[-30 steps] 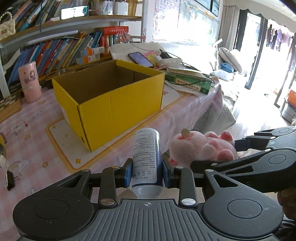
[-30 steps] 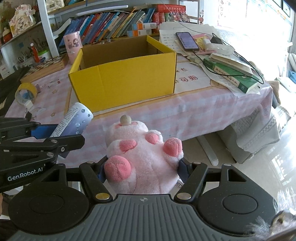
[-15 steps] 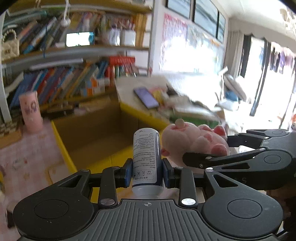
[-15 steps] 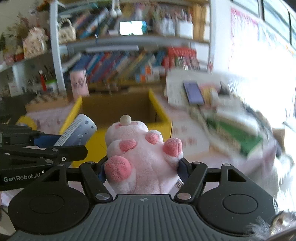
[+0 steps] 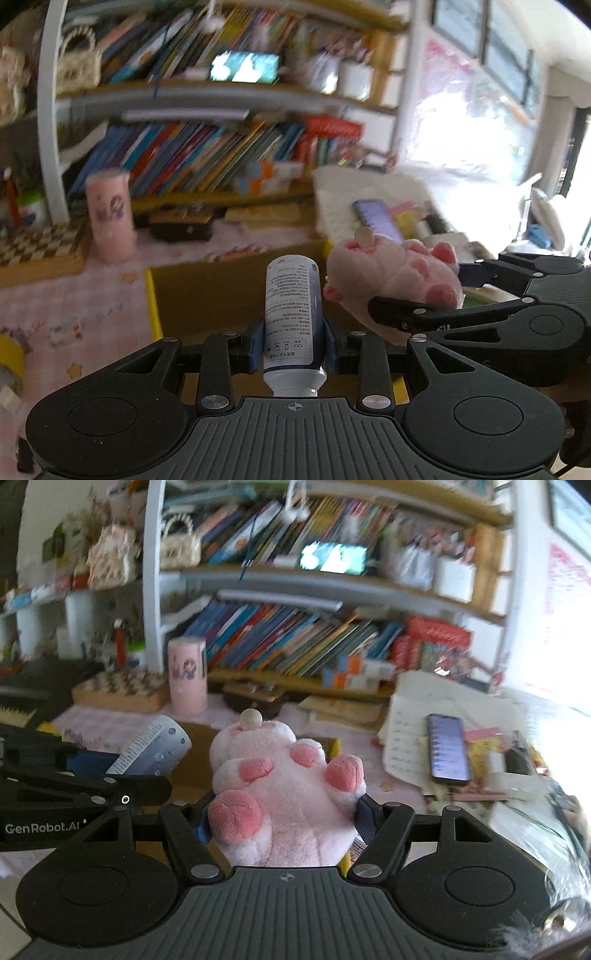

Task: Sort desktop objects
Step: 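Lower both tools into the yellow box and open both grippers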

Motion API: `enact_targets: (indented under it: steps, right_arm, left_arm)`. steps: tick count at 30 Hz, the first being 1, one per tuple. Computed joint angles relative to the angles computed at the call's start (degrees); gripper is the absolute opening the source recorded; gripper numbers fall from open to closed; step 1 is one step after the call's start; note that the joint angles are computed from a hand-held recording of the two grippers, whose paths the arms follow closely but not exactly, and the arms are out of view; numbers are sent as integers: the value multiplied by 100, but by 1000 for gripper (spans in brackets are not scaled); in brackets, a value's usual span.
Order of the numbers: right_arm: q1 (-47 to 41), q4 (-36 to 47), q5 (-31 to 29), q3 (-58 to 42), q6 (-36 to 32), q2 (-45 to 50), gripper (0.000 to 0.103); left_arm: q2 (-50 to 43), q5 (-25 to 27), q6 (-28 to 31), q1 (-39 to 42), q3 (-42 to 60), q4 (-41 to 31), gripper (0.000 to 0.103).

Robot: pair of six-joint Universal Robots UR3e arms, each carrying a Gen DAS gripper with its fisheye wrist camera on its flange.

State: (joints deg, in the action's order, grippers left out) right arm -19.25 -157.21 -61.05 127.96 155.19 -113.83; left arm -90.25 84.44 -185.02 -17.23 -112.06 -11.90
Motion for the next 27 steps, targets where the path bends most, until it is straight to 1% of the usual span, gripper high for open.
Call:
enact_targets:
  steps: [3,4,7,10,14,17,19,22,25,27]
  right_arm:
    - [380,-216,-251,-542,-364,1043,68]
    - [452,-197,-284,-721,-524,1308,68]
    - [700,-73,-445,-1336,-1002,2115,68]
    - [936,317,-665,-2052,-1518,2801,68]
    - [1236,968,-1009,-3052,-2204,3599,68]
    - [1420,1243,-1233,-3526,-2628,4016,68]
    - [1489,1432,-1340,-3768,-2786,4204,68]
    - [1585,1822,-1514,-4256,-2922,4550,68]
    - [1621,2078,-1629,-4487,-2927,4717,68]
    - [1602,2104,-1568,-4476,-2959,4698,68]
  left_arm:
    - [-527,302,-34,-36,461,-239,31]
    - [-727,467,-13,-76,648,-316,31]
    - [-1184,740,51,-137,1148,-647,31]
    - [-1617,946,152,-187,1673,-1013,31]
    - [-2029,1143,133,-242,2222,-1485,31]
    - [-2213,1126,25,-237,2595,-2038,31]
    - [-2247,1071,22,-204,2697,-2173,31]
    - [-2309,1182,-163,-225,2874,-2475,31]
    - [-2333,1307,-191,-291,2941,-2570,32]
    - [-2345,1417,-189,-347,2963,-2548,32]
